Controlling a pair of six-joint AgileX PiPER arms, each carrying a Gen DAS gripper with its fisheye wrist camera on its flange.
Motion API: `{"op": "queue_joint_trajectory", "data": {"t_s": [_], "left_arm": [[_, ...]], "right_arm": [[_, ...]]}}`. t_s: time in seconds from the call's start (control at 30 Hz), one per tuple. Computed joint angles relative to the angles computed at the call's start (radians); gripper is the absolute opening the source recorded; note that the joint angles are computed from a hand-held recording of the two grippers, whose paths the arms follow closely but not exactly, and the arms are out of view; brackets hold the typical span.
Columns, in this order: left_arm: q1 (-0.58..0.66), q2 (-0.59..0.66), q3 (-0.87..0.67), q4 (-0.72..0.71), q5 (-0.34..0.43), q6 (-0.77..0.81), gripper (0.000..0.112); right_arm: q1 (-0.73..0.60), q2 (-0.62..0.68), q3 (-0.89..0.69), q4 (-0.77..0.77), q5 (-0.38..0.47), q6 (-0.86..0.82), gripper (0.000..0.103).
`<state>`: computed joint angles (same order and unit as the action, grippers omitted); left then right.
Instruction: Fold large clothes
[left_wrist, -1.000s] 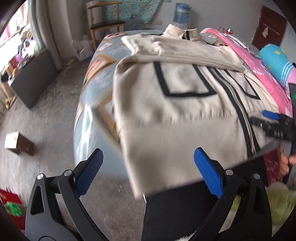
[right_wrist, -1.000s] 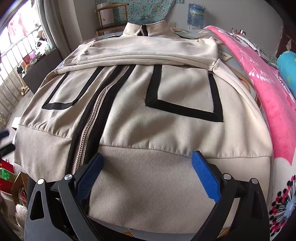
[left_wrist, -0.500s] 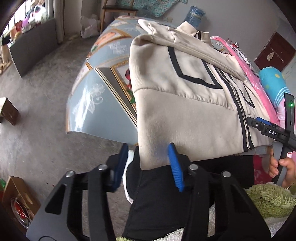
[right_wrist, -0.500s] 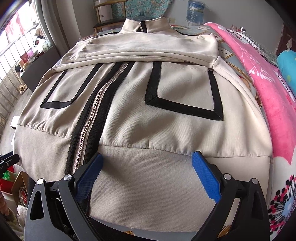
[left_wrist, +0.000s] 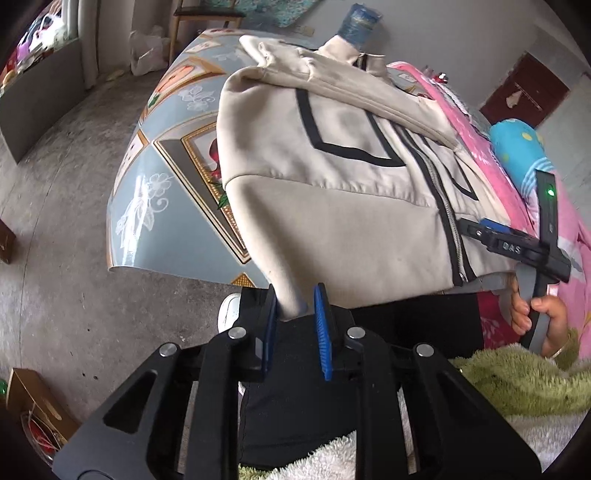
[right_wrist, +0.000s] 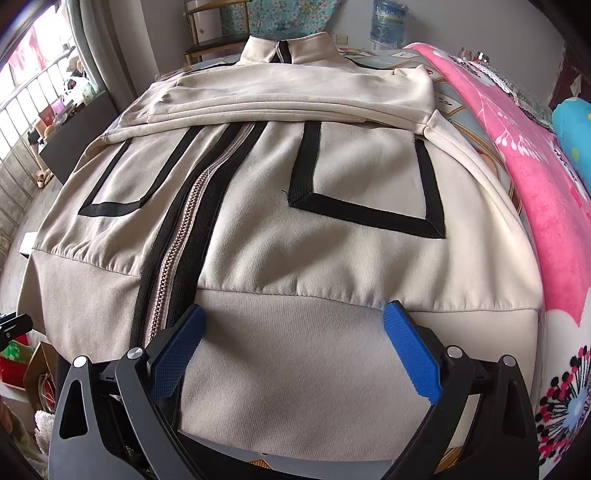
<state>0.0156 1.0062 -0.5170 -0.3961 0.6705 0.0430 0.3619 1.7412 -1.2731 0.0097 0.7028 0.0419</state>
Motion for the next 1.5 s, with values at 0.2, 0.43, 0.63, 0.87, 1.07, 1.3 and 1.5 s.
{"op": "queue_joint_trajectory", "data": {"t_s": [0.2, 0.43, 0.63, 0.87, 1.07, 1.3, 1.5], "left_arm": [[0.019, 0.056, -0.012, -0.021, -0.006, 0.004, 0.019], [-0.072, 0.024, -0.032, 0.135, 0.000, -0.143, 0.013], [-0.080, 0.001, -0.049, 0.150, 0.028, -0.136, 0.011], [-0.088, -0.021, -0.053, 0.167, 0.027, -0.152, 0.007], [-0.108, -0.080, -0.090, 0.179, 0.041, -0.126, 0.006], [0.013, -0.059, -0.176, 0.012, 0.036, 0.063, 0.005], [0.071, 0.089, -0.292, -0.074, -0.036, 0.192, 0.005]], "right_arm": [[-0.079, -0.052, 0.044, 0.153, 0.000, -0.127, 0.095], [-0.305, -0.198, 0.159, 0.248, 0.029, -0.196, 0.086], [-0.425, -0.211, 0.169, 0.207, 0.045, -0.165, 0.073], [-0.423, -0.187, 0.184, 0.173, 0.059, -0.169, 0.038], [-0.426, -0.207, 0.170, 0.177, 0.095, -0.159, 0.007], [-0.417, -0.232, 0.067, 0.231, 0.112, -0.177, 0.006], [-0.391, -0.128, -0.103, 0.257, 0.090, -0.179, 0.006]]}}
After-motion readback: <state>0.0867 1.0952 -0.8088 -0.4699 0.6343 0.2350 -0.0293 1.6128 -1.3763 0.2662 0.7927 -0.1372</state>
